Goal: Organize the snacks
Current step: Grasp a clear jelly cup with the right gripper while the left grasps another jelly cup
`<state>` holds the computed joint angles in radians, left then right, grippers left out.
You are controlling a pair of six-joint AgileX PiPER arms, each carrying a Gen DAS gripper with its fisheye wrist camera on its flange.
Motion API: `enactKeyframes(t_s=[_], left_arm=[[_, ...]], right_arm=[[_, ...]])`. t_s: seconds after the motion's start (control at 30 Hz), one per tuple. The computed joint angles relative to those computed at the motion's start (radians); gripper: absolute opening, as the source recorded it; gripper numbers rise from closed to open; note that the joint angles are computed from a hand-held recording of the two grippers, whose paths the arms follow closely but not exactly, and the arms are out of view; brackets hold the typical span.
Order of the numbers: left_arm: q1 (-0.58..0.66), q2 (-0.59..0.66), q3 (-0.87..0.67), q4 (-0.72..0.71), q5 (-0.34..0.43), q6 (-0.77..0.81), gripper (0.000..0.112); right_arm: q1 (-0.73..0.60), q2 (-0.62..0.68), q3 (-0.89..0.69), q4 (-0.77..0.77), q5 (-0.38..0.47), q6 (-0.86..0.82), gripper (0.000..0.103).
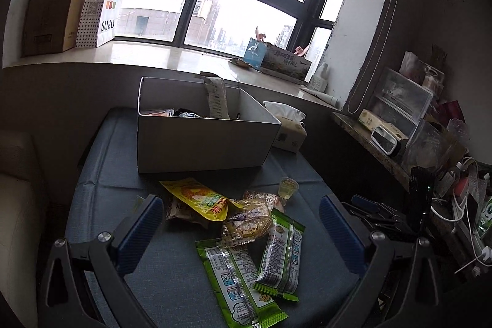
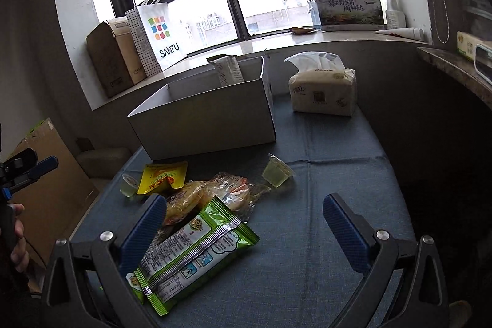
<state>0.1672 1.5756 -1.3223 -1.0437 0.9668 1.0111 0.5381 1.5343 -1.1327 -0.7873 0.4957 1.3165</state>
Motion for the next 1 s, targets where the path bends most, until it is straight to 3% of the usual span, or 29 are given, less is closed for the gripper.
enactKeyframes(t_s=[0.13, 0.3, 0.47, 0.5, 0.57, 0.6, 0.63, 0.7, 0.8, 1.0], left_arm=[[-0.005, 0.014, 0.001, 0.011, 0.007, -0.013, 0.103], [-0.006, 0.032, -0.004, 0.010, 0.020, -0.042, 0.103], [-0.009, 0.040, -0.001, 0.027, 0.011, -0.054, 0.103], [-0.005, 0.044, -0.002, 0.025, 0.014, -0.054, 0.103], [0.002, 0.048, -0.003, 0.027, 0.012, -0.055, 0.103], [0.003, 0.050, -0.002, 0.029, 0.007, -0.058, 0.103], [0.003, 0.054, -0.005, 0.035, 0.003, -0.066, 0.103], [0.002, 0.064, -0.012, 0.048, -0.005, -0.080, 0.103], [0.005, 0.081, -0.015, 0.059, -0.020, -0.076, 0.103], [-0.031, 0.193, -0.093, 0.195, -0.108, -0.158, 0.103]], right_arm=[[-0.079, 0.090, -0.084, 0.206, 0.016, -0.185, 0.103], [-0.144, 0.204, -0.170, 0.283, -0.025, -0.301, 0.103], [-0.203, 0.371, -0.362, 0.431, 0.045, -0.467, 0.103], [-0.212, 0.400, -0.397, 0.461, 0.060, -0.497, 0.097], [-0.222, 0.469, -0.483, 0.520, 0.120, -0.572, 0.070], [-0.216, 0.491, -0.519, 0.495, 0.157, -0.578, 0.051], [-0.215, 0.501, -0.543, 0.504, 0.178, -0.607, 0.050], [-0.224, 0.478, -0.503, 0.566, 0.121, -0.638, 0.050], [-0.199, 0.441, -0.456, 0.473, 0.112, -0.568, 0.050], [-0.167, 0.259, -0.241, 0.430, -0.027, -0.445, 0.050]])
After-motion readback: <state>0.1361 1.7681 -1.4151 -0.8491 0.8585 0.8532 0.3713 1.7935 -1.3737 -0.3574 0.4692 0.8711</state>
